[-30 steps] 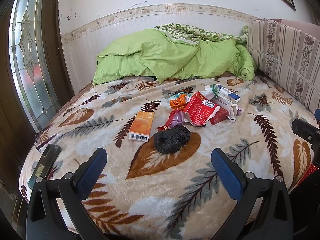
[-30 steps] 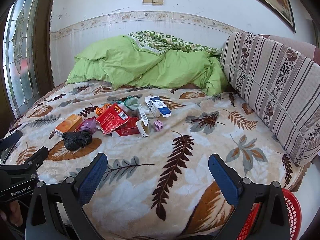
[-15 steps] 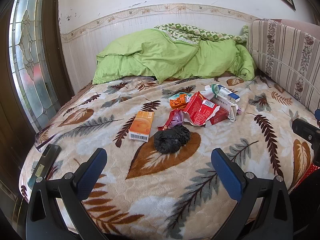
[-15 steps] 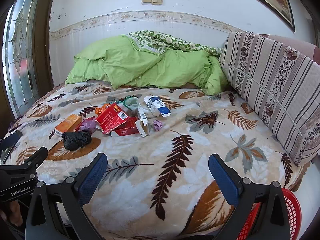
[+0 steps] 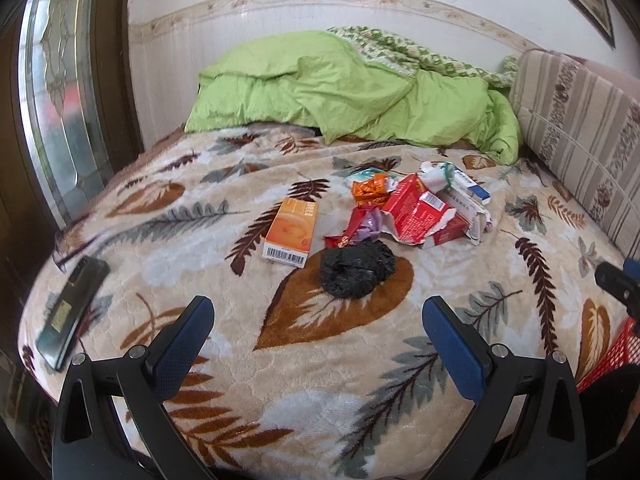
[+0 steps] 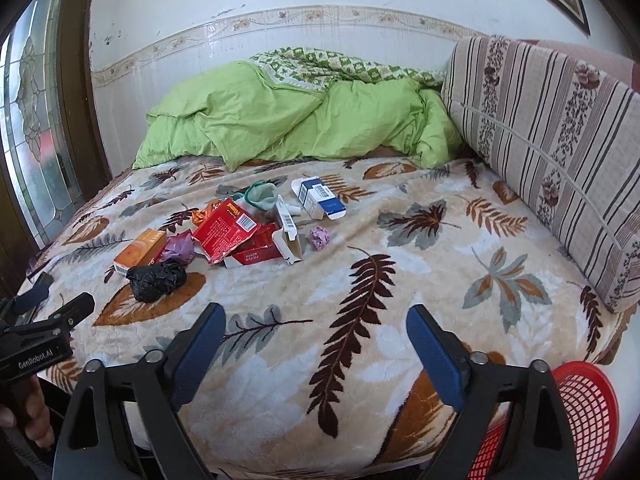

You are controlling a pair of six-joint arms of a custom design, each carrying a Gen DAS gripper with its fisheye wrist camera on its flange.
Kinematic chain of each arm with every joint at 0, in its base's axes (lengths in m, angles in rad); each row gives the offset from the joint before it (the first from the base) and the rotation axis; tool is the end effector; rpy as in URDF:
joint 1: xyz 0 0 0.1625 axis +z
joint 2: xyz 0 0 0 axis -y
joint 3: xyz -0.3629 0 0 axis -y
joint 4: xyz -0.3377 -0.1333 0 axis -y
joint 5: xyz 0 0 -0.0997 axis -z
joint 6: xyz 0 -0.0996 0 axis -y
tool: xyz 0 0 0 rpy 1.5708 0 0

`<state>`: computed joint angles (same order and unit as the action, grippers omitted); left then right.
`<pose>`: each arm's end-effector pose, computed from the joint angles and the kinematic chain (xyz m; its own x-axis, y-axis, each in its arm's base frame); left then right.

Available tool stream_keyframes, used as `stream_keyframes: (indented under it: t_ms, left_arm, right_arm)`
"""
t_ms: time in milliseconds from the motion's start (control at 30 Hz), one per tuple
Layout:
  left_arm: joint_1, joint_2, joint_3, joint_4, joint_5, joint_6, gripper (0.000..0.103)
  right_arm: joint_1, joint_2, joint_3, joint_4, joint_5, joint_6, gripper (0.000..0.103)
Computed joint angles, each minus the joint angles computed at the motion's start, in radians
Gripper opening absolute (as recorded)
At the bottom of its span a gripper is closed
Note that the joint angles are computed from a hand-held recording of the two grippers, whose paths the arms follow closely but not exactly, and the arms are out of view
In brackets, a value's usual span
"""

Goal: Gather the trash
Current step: 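Grasp the black plastic bag with the right tool while the left tool grasps the orange box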

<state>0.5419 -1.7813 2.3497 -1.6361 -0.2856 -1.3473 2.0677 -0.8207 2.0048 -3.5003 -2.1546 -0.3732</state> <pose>-0.1241 -0.3418 0.2630 -0.6763 -0.3342 -0.6565 0.4111 0.5682 -0.7128 0.3094 -0.4060 0.1218 -0.7212 -0.2999 0.6244 -0.6586 0.5763 -0.4839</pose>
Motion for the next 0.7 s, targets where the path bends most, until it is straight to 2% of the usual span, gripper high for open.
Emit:
stream_keyframes:
  t_ms: [67,100,233,333,433,600,700]
  left_arm:
    - [0.036,-0.009,0.001,-0.109,-0.01,0.083,0.102]
    - [0.06,-0.011,0.002,-0.189,-0.02,0.144,0.098]
    - [0.161,0.0,-0.007,-0.446,-0.066,0.328,0.081]
    - [0.258,0.025,-0.029,-0.639,-0.151,0.468,0.066]
    - [0.355,0.072,-0.076,-0.811,-0.252,0.588,0.062]
    - [0.429,0.193,-0.179,-0.946,-0.285,0.75,0.062]
    - [0.463,0.278,-0.253,-0.954,-0.28,0.814,0.062]
  right_arm:
    - [-0.013,-0.009,-0.013,0.056,0.018,0.03,0.079]
    - [-0.018,-0.012,-0.02,0.084,0.031,0.046,0.073]
    - [-0.04,-0.01,-0.053,0.163,0.092,0.078,0.068]
    - [-0.039,0.014,-0.077,0.192,0.105,0.063,0.063]
    - [-0.033,0.032,-0.089,0.199,0.108,0.057,0.063]
    - [-0.036,0.048,-0.111,0.23,0.121,0.066,0.063]
    - [-0.034,0.056,-0.117,0.237,0.117,0.064,0.063]
